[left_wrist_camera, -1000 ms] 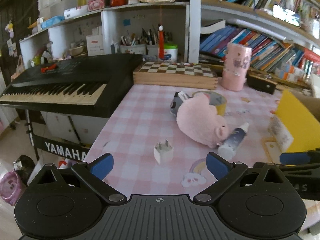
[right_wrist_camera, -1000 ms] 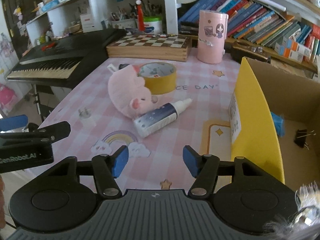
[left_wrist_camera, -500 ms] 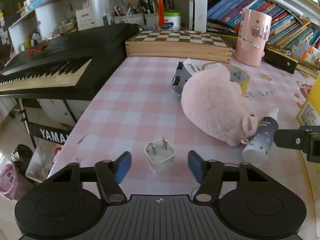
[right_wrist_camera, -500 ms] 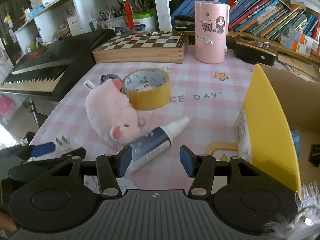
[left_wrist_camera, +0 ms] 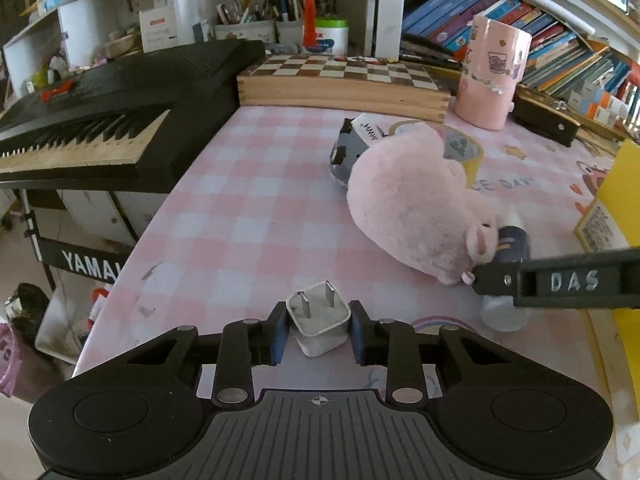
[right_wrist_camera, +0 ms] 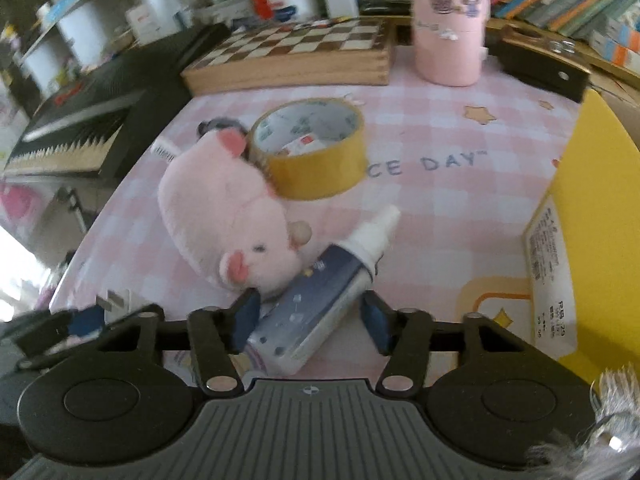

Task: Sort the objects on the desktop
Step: 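Grasp the spray bottle with the right gripper while the left gripper grasps the white plug, then lift the spray bottle with the right gripper while the left gripper lifts the white plug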

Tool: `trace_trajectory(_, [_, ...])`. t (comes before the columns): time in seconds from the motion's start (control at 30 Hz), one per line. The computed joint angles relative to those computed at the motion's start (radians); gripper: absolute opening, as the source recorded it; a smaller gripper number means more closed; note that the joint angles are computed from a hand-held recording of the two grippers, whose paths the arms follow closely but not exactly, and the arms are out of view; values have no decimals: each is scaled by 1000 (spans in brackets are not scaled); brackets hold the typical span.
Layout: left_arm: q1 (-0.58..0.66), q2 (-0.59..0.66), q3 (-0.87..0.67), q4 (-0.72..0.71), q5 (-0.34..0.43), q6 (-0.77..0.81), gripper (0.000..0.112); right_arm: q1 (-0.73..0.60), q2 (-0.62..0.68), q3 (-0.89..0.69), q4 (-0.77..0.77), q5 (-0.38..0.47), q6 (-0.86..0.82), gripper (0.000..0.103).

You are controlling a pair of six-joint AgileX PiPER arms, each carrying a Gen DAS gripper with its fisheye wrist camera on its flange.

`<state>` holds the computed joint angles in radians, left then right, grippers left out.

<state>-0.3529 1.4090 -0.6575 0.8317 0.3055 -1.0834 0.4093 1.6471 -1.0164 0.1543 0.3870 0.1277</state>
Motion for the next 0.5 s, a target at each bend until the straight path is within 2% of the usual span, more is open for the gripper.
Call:
trace_trajectory(0.03, [1,-13,7,-16,-2,15,29,4,-6,4,-34,13,14,33])
trace_trajectory(0.07, [2,-23,10,-37,-3,35,29,11,-13,11,-96,26,61,31])
trace_trajectory(0.3, [6,-44,18,-90,-12,87,29,49,-23,53,-353,-14,231,32])
trace_trajectory(0.43, [6,-54,19,-109,-20,111,29,61,0,50,-429,-51,257,31])
trace_trajectory(0.5, [2,-65,20,-126,-18,127,29,57,-1,47,-407,-52,214,30])
